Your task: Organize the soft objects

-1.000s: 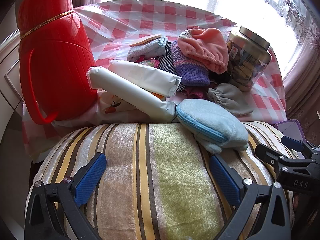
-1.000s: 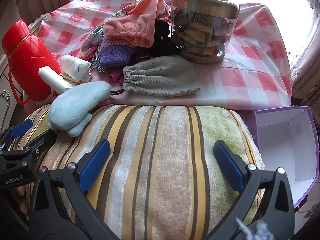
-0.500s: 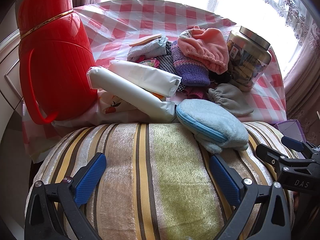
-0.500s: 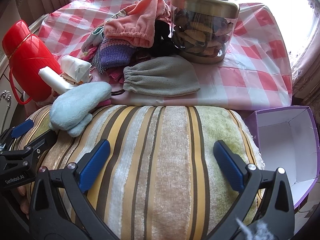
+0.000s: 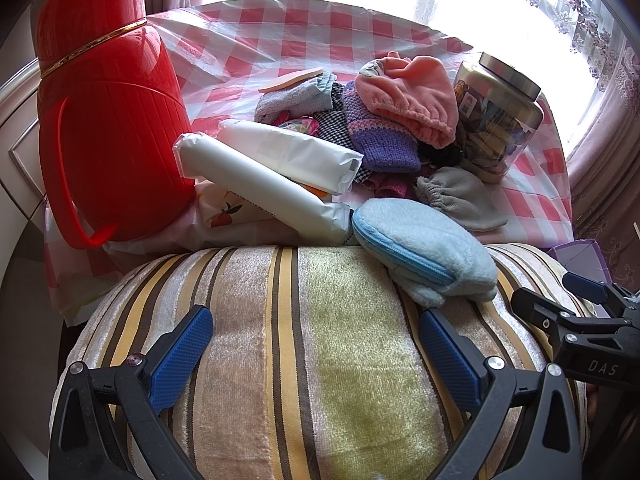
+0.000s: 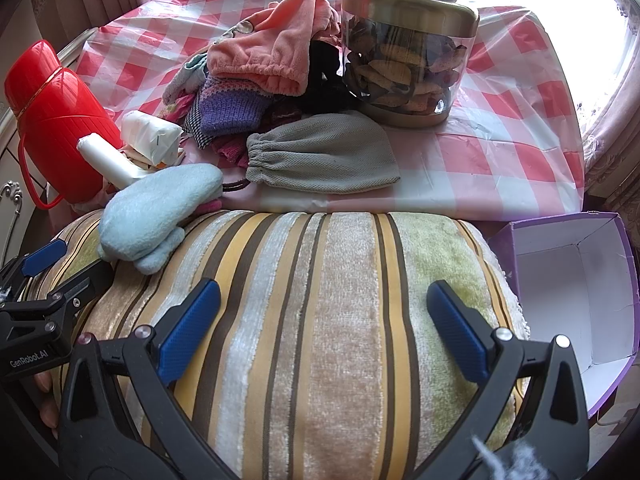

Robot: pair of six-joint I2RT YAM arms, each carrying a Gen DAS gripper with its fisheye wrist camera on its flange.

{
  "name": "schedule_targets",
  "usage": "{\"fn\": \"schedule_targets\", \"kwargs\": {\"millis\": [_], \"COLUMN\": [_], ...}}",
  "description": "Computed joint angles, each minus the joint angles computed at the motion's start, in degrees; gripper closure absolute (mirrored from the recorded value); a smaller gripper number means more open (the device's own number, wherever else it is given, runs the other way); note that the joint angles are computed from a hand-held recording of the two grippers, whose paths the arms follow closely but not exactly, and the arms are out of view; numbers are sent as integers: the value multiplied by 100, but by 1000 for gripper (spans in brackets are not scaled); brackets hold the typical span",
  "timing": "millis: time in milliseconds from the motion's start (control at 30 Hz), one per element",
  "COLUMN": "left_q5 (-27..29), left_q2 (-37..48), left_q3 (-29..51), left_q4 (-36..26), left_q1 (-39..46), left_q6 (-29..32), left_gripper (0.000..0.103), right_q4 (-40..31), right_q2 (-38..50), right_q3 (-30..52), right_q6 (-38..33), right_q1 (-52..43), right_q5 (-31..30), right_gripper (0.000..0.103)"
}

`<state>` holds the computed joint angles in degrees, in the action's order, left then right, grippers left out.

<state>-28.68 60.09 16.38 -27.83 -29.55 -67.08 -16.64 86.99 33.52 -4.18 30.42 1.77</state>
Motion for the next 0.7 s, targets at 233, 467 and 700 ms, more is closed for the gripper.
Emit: {"fn": "schedule_targets", "kwargs": {"millis": [233, 467, 700], "left_q5": [-5, 17, 52], "left_q2": [13, -35, -330], "left_q3": [7, -16, -42], "left_q4": [0, 17, -202], "left_q1": [-12, 16, -112], "left_q6": [-13, -20, -152], "left_gripper": [0, 0, 0], "right_q4": [16, -380, -512], "right_q2": [9, 147, 101], "right_q3": [-5, 268, 359], "right_q6": [0, -188, -621], "right_q1": [-3, -127, -336], "right_q5": [-1, -202, -583], "right_gripper": [0, 0, 0]}}
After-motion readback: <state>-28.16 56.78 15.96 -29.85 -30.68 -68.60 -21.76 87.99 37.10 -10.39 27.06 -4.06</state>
